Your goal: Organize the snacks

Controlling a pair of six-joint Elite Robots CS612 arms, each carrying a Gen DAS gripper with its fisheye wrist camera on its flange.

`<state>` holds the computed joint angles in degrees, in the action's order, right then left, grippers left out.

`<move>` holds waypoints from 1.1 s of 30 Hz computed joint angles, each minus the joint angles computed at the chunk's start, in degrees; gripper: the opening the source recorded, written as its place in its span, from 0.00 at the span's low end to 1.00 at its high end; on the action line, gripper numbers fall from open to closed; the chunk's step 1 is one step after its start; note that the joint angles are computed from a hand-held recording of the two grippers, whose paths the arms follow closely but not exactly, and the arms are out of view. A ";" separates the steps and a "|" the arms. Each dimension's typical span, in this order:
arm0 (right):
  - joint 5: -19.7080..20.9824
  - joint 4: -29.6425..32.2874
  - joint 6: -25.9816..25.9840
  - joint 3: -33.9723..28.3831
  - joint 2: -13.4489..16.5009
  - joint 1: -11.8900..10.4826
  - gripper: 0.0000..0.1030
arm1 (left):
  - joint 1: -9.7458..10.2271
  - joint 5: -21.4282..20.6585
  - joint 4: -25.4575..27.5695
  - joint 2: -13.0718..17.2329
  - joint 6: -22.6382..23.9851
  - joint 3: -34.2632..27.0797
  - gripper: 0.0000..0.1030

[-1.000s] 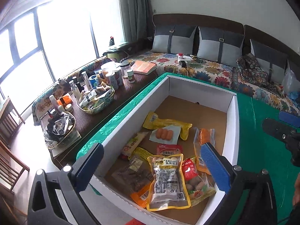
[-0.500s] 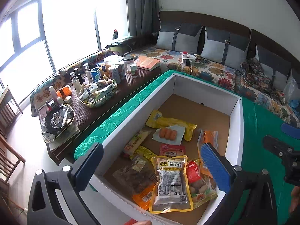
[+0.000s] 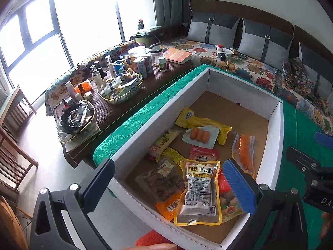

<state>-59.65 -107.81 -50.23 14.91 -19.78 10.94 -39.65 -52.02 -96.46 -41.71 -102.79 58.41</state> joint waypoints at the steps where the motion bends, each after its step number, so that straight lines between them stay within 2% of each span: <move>1: -0.23 0.19 0.01 -0.20 0.13 0.05 0.89 | 0.01 -0.10 -1.75 -0.30 0.39 0.70 1.00; 3: -0.56 0.57 0.16 -0.64 0.43 0.13 0.89 | 0.00 -0.08 -2.79 -0.45 0.65 1.10 1.00; 27: -1.93 2.93 0.07 -3.58 2.30 0.74 0.89 | -0.13 1.32 1.00 -0.11 -1.46 0.27 1.00; 31: -2.03 2.69 0.04 -3.19 2.12 0.79 0.89 | 0.05 0.50 -1.89 -0.70 -1.18 1.67 1.00; 33: -2.06 3.00 0.11 -3.60 2.29 0.79 0.89 | 0.08 0.44 -1.32 -0.57 -1.32 1.43 1.00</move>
<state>-61.72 -104.81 -50.12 11.31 -17.48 11.73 -39.57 -51.58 -97.77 -42.28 -104.11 59.84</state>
